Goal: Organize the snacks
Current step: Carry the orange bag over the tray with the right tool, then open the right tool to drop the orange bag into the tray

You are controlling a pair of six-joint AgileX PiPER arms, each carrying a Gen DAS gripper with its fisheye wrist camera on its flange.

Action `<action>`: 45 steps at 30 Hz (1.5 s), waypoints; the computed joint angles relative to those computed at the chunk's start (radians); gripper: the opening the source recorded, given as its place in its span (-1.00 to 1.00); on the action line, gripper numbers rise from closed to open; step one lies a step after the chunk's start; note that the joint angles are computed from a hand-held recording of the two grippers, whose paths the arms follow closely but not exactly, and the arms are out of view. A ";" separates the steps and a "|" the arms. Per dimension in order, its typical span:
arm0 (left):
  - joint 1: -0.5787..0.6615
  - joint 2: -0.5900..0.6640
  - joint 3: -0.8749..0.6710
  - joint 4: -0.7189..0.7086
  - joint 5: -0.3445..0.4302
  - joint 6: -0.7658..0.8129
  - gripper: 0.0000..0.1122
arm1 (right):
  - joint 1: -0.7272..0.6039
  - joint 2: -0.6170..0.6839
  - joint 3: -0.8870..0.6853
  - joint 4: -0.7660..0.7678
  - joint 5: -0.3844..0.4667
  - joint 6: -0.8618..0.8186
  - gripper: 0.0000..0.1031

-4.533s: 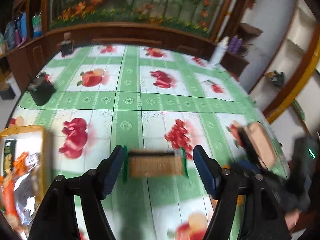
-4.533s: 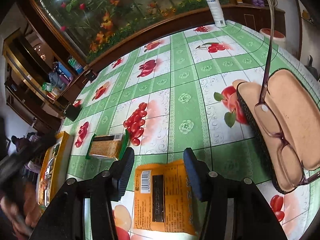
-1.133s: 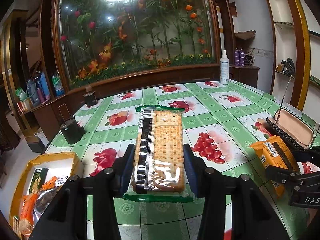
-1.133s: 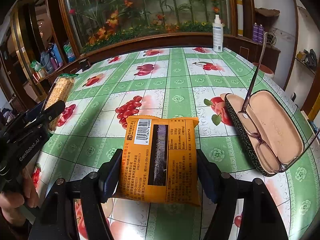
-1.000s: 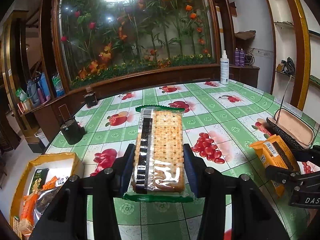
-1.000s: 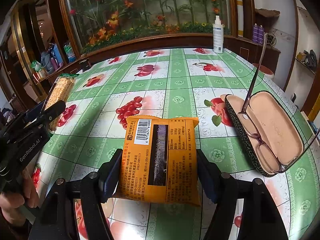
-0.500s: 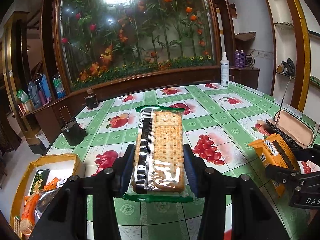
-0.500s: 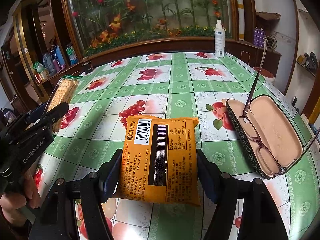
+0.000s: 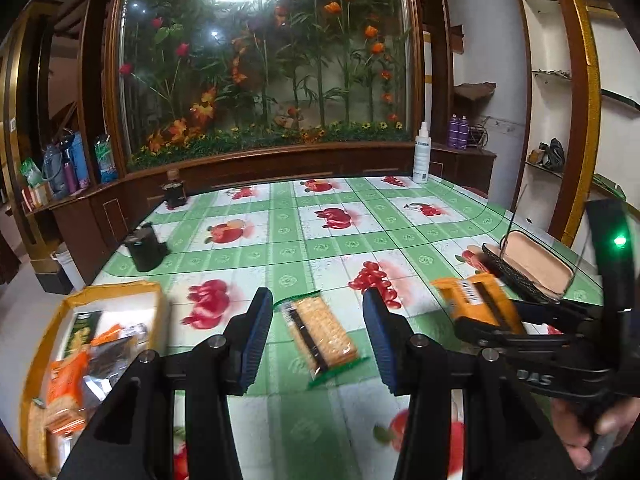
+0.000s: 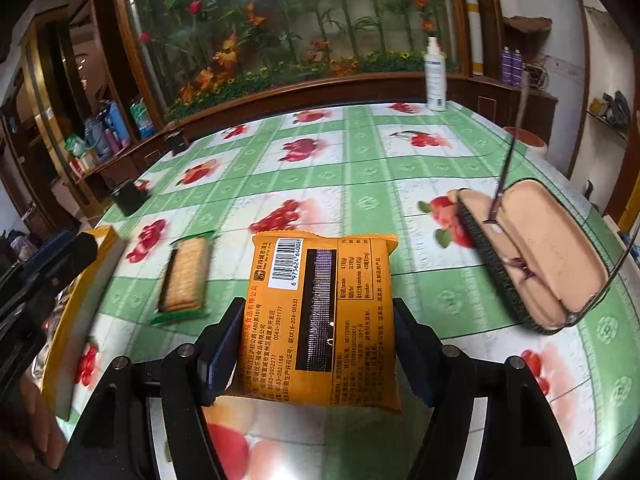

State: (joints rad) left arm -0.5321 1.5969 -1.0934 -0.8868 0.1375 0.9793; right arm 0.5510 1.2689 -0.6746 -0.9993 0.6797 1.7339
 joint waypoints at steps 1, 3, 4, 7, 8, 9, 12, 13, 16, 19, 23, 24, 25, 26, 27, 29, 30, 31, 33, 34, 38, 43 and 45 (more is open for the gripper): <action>0.025 -0.028 0.016 -0.051 0.022 0.053 -0.18 | 0.014 0.011 -0.009 -0.002 0.003 0.006 0.44; 0.074 -0.067 0.038 -0.120 0.068 0.118 -0.18 | 0.046 0.036 -0.033 -0.007 0.007 0.018 0.44; 0.112 -0.086 0.046 -0.122 0.094 0.119 -0.18 | 0.061 0.054 -0.051 -0.007 0.001 0.020 0.44; 0.196 -0.120 0.075 -0.200 0.137 0.200 -0.18 | 0.098 0.107 -0.103 0.002 -0.022 0.012 0.44; 0.235 -0.132 0.089 -0.230 0.150 0.233 -0.18 | 0.110 0.123 -0.117 0.005 -0.028 0.009 0.44; 0.276 -0.140 0.103 -0.263 0.167 0.270 -0.18 | 0.119 0.147 -0.145 0.018 -0.041 -0.010 0.44; 0.387 -0.151 0.139 -0.334 0.211 0.346 -0.18 | 0.150 0.208 -0.215 0.043 -0.045 -0.052 0.44; 0.422 -0.150 0.151 -0.361 0.225 0.376 -0.18 | 0.156 0.228 -0.241 0.056 -0.049 -0.074 0.44; 0.503 -0.139 0.177 -0.417 0.235 0.443 -0.18 | 0.169 0.279 -0.317 0.099 -0.055 -0.148 0.44; 0.572 -0.105 0.189 -0.453 0.251 0.488 -0.18 | 0.183 0.340 -0.420 0.143 -0.043 -0.240 0.45; 0.617 -0.063 0.202 -0.484 0.250 0.532 -0.18 | 0.204 0.422 -0.567 0.190 -0.022 -0.349 0.45; 0.622 -0.055 0.204 -0.487 0.250 0.536 -0.18 | 0.207 0.446 -0.608 0.206 -0.019 -0.380 0.45; 0.631 -0.039 0.200 -0.485 0.255 0.535 -0.18 | 0.210 0.473 -0.653 0.223 -0.014 -0.415 0.45; 0.631 -0.031 0.198 -0.485 0.252 0.534 -0.18 | 0.213 0.510 -0.709 0.245 -0.004 -0.457 0.45; 0.634 -0.024 0.197 -0.489 0.251 0.537 -0.18 | 0.212 0.534 -0.745 0.261 -0.001 -0.488 0.45; 0.655 -0.006 0.180 -0.451 0.288 0.495 -0.18 | 0.206 0.606 -0.848 0.318 0.013 -0.575 0.45; 0.662 0.000 0.174 -0.451 0.299 0.492 -0.18 | 0.202 0.635 -0.892 0.347 0.020 -0.613 0.45; 0.667 0.004 0.169 -0.445 0.307 0.484 -0.18 | 0.196 0.673 -0.949 0.384 0.028 -0.662 0.45; 0.669 0.016 0.157 -0.420 0.318 0.465 -0.18 | 0.186 0.742 -1.056 0.440 0.056 -0.746 0.45; 0.665 0.021 0.150 -0.393 0.316 0.445 -0.18 | 0.186 0.765 -1.092 0.452 0.072 -0.765 0.45; 0.625 0.015 0.157 -0.314 0.263 0.377 -0.18 | 0.170 0.900 -1.307 0.530 0.154 -0.875 0.45; 0.597 0.013 0.157 -0.232 0.233 0.307 -0.18 | 0.148 1.074 -1.576 0.607 0.268 -0.964 0.44; 0.595 0.011 0.159 -0.227 0.231 0.301 -0.18 | 0.154 1.147 -1.697 0.591 0.334 -0.980 0.43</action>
